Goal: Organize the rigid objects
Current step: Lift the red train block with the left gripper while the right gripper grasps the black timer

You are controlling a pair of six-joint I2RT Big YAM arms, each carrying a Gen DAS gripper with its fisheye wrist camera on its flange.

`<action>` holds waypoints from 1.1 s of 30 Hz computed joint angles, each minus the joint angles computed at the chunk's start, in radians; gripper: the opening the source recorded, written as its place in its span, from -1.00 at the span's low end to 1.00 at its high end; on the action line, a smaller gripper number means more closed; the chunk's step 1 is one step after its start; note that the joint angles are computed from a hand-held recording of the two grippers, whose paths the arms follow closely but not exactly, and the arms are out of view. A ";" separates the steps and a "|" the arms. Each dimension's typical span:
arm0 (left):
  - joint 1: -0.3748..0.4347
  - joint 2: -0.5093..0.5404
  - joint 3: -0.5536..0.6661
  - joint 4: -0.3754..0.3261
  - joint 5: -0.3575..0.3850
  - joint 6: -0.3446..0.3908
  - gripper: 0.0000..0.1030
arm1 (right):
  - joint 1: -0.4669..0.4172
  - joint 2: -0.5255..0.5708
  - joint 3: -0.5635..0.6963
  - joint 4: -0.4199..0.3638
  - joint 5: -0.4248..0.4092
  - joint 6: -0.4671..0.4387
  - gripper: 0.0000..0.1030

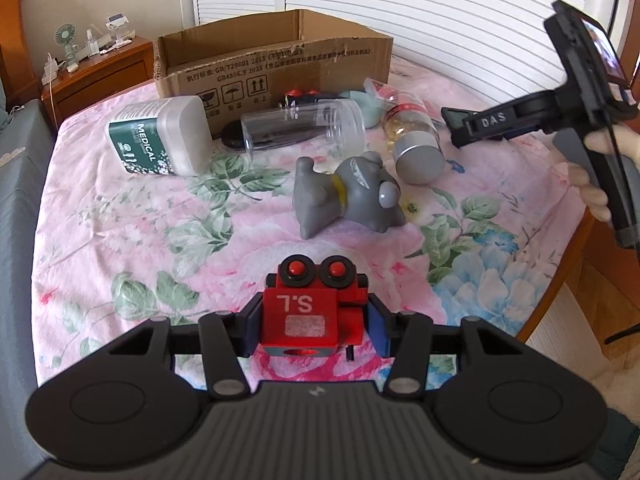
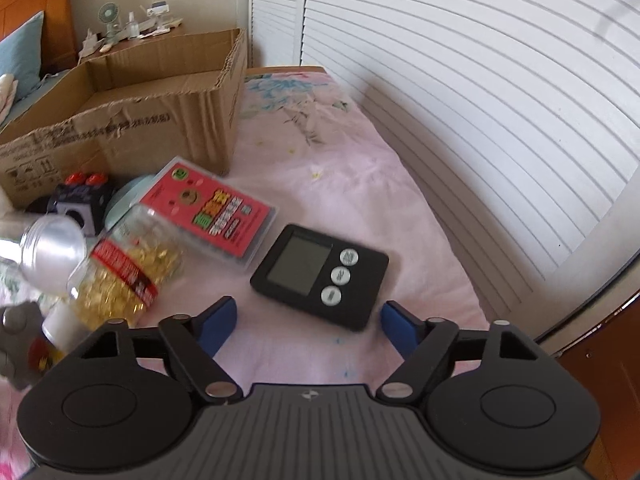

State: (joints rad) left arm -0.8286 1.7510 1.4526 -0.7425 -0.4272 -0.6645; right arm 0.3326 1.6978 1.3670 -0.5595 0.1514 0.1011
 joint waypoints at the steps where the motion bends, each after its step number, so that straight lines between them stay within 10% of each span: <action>1: 0.000 0.000 -0.001 0.001 0.001 0.000 -0.02 | 0.002 0.005 0.006 -0.002 0.003 0.005 0.59; 33: 0.019 0.018 0.022 -0.004 0.024 0.021 0.06 | -0.011 0.041 0.059 -0.032 0.057 0.073 0.49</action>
State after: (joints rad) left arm -0.8100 1.7688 1.4742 -0.7466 -0.4030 -0.6432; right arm 0.3218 1.7392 1.4258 -0.5914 0.2085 0.1743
